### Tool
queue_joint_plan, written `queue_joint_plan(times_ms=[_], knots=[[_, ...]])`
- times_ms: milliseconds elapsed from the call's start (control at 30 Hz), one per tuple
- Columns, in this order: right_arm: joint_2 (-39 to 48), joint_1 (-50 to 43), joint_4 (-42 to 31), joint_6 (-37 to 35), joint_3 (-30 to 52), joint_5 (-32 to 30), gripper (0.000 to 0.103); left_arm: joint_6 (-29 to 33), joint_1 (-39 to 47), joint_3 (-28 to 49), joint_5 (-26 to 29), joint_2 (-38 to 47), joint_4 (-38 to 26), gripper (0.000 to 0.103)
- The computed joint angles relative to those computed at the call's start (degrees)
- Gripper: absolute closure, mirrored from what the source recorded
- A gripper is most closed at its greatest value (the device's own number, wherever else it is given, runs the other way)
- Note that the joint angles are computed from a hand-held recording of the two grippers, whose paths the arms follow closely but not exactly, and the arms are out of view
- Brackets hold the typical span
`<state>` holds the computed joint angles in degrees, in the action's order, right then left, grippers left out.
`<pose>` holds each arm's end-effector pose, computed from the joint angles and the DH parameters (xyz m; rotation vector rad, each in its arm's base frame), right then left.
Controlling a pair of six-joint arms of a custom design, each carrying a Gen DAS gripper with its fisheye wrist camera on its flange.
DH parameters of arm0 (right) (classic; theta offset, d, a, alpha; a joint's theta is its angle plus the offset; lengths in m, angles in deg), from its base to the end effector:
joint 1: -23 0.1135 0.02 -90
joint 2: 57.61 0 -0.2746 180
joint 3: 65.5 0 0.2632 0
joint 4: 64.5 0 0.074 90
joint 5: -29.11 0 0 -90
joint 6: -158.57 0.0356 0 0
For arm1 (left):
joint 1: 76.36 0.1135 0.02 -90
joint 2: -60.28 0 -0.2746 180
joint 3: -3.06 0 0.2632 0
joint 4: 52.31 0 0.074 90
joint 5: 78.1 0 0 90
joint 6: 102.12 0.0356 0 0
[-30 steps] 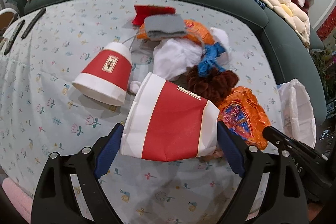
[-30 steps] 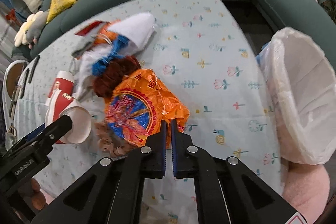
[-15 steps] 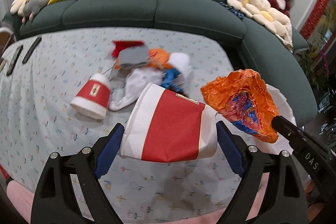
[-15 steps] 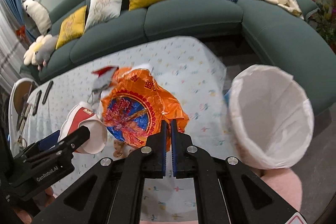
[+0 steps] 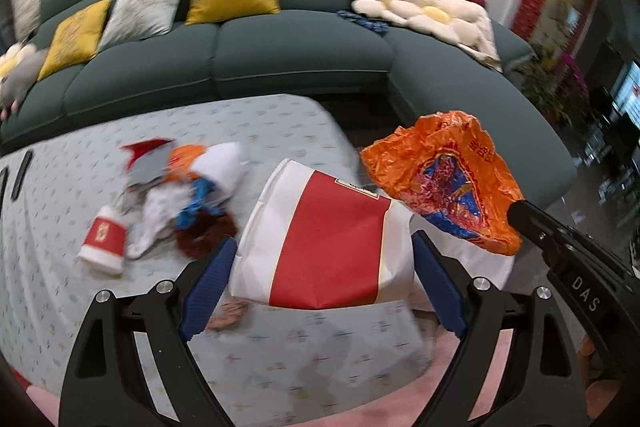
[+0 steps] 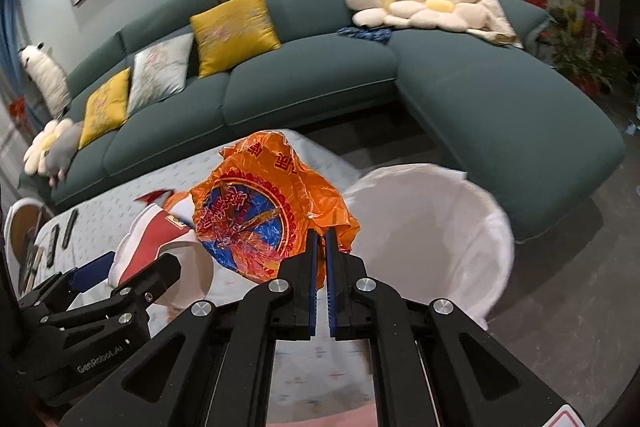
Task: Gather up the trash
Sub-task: 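Lift the orange bag with the right tool while the left tool grasps a red-white cup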
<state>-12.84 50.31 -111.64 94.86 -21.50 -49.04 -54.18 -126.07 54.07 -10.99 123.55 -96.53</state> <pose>0.1466 0.0675 0.2226 0.0742 2.3913 0.1933 0.1481 -0.1533 0.2138 0.0144 2.4553 -0.1845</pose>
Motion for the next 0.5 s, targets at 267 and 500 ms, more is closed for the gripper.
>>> queue_joint_plan(times_ms=[267,500], knots=[[-3.6,-24.4,-0.3,-13.5,-1.8,-11.6,0.099,2.6,-3.5,8.7,2.5,14.6,7.3,0.019],[2.3,-42.2,4.0,-22.5,-1.9,-20.1,0.099,4.6,-4.4,15.9,5.6,25.6,11.8,0.019]])
